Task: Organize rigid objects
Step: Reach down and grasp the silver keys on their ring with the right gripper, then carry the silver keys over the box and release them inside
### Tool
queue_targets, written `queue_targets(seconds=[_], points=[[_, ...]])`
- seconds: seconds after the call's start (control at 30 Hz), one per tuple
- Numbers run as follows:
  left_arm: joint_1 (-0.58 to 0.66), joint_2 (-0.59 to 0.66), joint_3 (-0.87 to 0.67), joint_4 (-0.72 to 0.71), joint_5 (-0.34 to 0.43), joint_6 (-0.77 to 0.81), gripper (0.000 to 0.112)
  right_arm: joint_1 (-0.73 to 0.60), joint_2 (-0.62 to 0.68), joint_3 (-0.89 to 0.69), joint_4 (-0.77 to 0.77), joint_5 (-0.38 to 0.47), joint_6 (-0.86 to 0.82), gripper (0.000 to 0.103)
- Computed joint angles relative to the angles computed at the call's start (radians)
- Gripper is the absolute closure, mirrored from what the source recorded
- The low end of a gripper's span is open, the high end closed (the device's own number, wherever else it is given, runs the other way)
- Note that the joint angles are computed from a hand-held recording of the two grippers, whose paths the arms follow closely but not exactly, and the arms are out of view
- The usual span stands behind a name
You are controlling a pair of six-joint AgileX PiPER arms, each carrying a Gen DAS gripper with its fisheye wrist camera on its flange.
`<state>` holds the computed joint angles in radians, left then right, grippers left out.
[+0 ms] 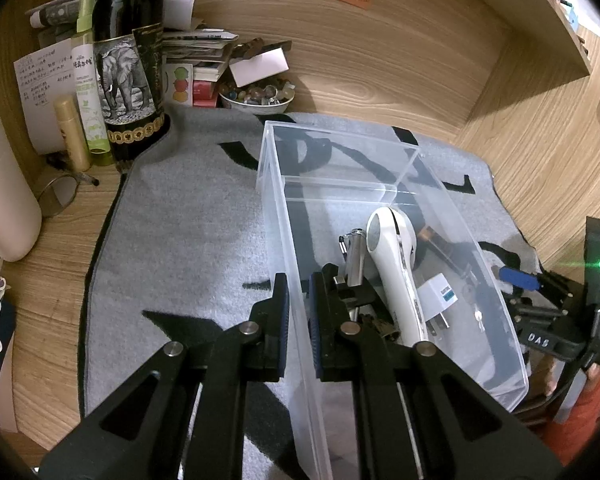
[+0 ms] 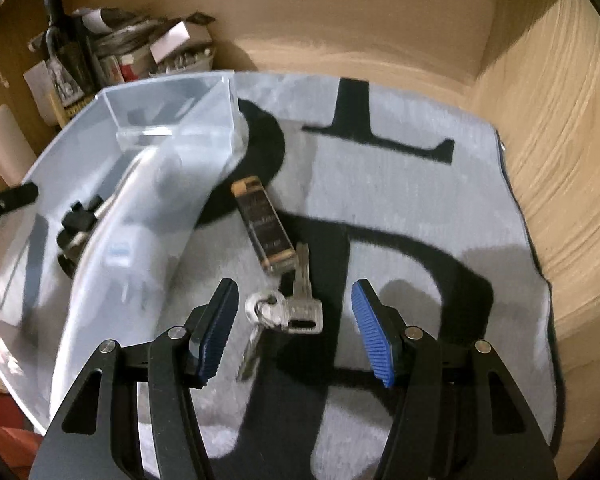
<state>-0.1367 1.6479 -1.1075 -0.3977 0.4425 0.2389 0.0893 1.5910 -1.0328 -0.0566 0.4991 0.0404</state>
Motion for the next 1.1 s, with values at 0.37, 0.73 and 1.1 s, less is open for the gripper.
queue_targets(seconds=[0.37,0.73,1.1], points=[[-0.002,-0.001,0.001,0.001,0.000,-0.003,0.103,0.003,0.047,0.032,-0.011,-0.056,0.052,0.035],[-0.001,-0.002,0.002,0.000,0.000,-0.003,0.103,0.026,0.027,0.060,0.003,-0.093,-0.001,0.078],[0.001,-0.003,0.004,-0.006,-0.001,0.005,0.103,-0.003,-0.030,0.085,0.020,-0.114,0.018,0.078]])
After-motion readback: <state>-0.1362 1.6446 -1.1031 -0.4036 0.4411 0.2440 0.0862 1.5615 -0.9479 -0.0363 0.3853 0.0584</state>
